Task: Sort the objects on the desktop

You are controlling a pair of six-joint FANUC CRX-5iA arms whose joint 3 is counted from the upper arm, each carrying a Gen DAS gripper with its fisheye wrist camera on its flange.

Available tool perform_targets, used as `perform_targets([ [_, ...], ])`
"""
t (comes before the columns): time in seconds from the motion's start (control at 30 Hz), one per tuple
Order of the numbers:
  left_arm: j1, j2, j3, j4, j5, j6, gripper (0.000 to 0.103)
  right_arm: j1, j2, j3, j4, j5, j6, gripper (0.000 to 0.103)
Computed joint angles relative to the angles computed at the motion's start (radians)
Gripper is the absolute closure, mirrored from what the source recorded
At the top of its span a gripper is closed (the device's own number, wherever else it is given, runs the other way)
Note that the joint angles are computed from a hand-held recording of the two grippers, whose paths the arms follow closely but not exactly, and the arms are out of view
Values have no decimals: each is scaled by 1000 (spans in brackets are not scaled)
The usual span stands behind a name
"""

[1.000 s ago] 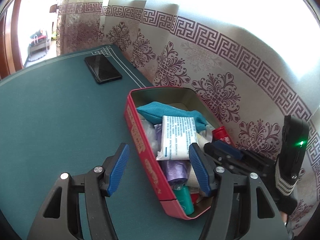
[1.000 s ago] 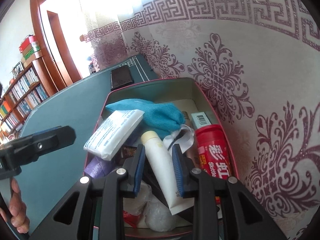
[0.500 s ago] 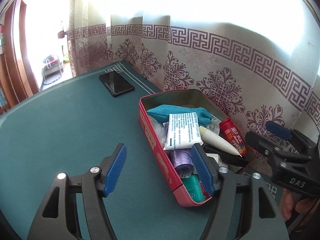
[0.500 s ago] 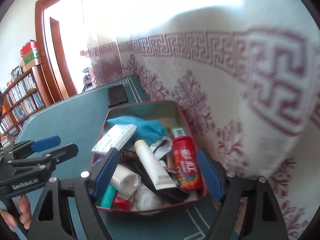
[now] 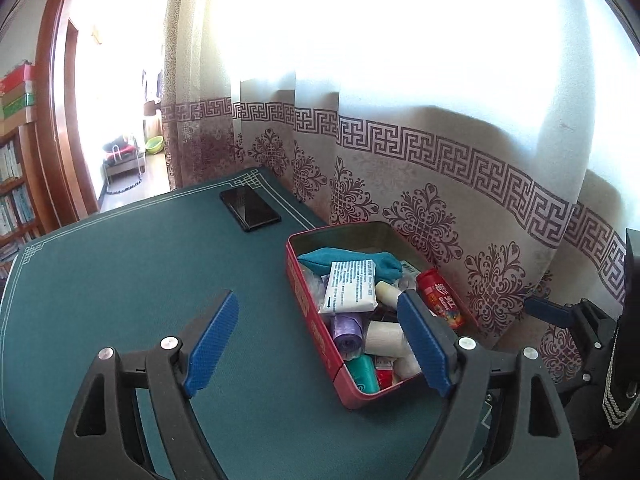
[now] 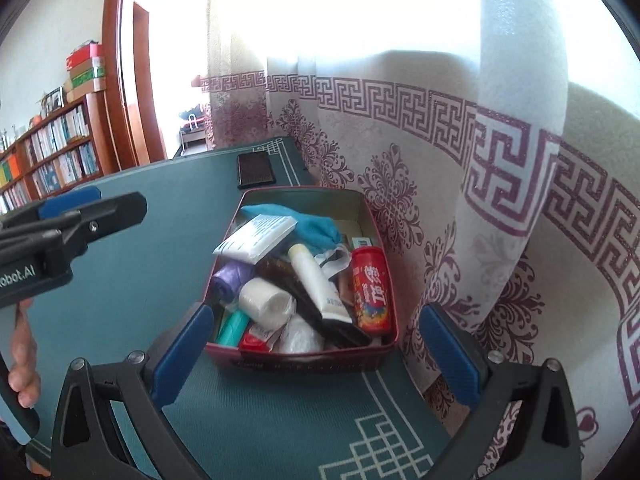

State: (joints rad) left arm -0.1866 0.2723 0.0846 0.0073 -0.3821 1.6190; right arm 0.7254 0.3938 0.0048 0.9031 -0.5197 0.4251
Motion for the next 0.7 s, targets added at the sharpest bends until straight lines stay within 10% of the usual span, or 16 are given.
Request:
perform_targets([
  [0.7, -57, 50, 81, -96, -124, 17, 18, 0, -19, -37, -52, -3, 5, 0],
])
